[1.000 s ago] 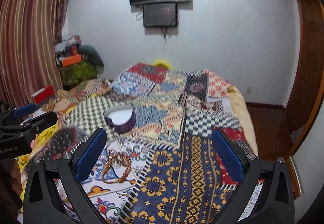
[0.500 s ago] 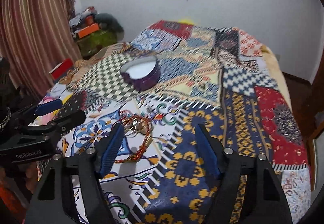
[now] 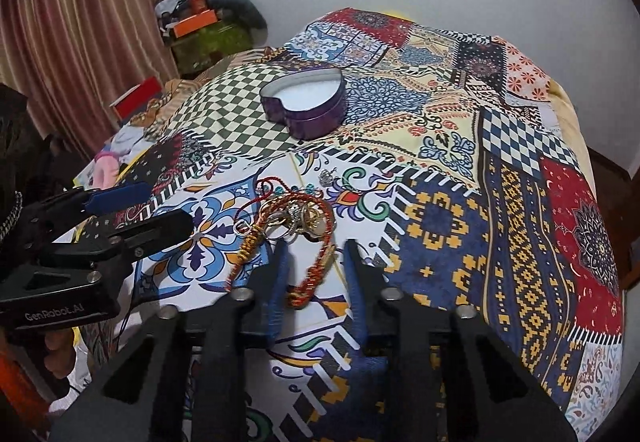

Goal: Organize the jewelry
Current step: 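Lower the right gripper onto the orange beaded bracelet and close it, then grasp a ring with the left gripper while the right gripper holds the bracelet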

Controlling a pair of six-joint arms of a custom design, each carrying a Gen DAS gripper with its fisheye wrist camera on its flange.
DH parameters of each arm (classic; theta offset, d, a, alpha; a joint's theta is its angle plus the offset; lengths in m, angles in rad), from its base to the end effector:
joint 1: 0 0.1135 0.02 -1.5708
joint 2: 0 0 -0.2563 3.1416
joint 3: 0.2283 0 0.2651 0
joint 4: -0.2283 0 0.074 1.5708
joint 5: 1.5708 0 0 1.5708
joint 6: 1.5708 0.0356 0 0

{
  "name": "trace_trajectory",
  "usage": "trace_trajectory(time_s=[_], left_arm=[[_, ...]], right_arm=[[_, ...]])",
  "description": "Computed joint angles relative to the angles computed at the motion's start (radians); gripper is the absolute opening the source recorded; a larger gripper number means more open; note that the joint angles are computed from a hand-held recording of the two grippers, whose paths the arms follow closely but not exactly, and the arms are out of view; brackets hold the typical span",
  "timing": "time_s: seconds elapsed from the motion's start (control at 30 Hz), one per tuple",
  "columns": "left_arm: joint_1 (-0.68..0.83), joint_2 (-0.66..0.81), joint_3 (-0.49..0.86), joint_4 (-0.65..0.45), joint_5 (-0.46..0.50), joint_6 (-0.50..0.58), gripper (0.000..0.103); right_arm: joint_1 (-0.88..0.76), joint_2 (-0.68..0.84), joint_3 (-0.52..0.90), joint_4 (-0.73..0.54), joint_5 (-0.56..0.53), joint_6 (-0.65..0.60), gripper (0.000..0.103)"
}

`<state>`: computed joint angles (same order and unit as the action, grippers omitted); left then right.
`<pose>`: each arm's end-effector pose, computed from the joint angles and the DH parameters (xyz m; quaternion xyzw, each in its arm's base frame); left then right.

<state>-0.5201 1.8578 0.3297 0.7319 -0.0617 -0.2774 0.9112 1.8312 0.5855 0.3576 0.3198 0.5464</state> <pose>0.2095 -0.1174 0.0256 0.1005 0.9201 -0.1203 0.3590 0.1886 0.2249 0.0520 -0.1163 0.9245 0.1082 0.3465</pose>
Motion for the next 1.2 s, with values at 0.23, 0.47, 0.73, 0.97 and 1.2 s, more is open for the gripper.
trace_trajectory(time_s=[0.23, 0.47, 0.73, 0.97, 1.2], left_arm=[[-0.011, -0.01, 0.002, -0.014, 0.016, 0.0, 0.043], [-0.044, -0.049, 0.002, -0.049, 0.039, 0.001, 0.037], [-0.105, -0.049, 0.039, -0.087, 0.077, 0.016, 0.02], [-0.109, -0.009, 0.114, -0.149, 0.138, 0.014, 0.015], [-0.131, 0.007, 0.156, -0.199, 0.046, 0.006, 0.015]], right_arm=[[0.004, -0.003, -0.004, 0.006, 0.016, 0.002, 0.007], [0.019, -0.071, -0.047, 0.012, 0.072, 0.019, 0.007], [-0.007, -0.16, -0.126, 0.045, 0.105, 0.031, 0.007], [-0.05, -0.193, -0.188, 0.103, 0.086, 0.031, 0.007], [-0.069, -0.183, -0.215, 0.142, 0.074, 0.022, 0.007]])
